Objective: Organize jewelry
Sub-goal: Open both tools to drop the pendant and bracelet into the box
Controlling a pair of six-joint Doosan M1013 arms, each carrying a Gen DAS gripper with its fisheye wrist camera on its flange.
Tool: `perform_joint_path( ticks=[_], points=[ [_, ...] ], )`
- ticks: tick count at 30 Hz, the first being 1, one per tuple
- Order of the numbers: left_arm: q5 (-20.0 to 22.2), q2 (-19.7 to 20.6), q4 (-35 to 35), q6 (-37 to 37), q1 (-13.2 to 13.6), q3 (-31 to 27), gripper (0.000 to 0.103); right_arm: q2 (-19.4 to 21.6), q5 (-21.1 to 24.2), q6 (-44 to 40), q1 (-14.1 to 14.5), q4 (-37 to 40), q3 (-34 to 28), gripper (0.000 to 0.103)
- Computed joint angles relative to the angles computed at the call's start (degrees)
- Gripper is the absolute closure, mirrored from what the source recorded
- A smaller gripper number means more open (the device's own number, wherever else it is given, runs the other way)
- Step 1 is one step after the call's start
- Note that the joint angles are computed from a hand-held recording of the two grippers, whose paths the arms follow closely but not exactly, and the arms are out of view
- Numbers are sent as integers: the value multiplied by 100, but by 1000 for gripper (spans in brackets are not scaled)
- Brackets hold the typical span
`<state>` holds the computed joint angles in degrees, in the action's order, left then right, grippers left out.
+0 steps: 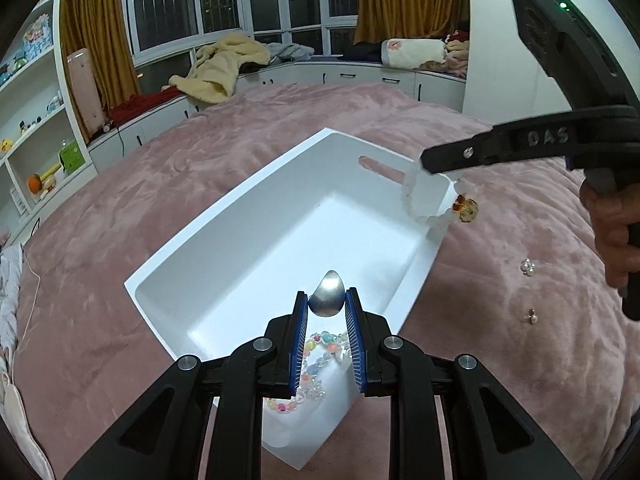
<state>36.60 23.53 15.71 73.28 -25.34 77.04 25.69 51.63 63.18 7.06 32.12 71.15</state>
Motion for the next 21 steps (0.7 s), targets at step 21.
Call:
perform_joint_path(
  ticks=[21],
  points=[
    [451, 327, 374, -615, 163, -249, 79, 458, 377, 361, 246, -426, -434, 91]
  ],
)
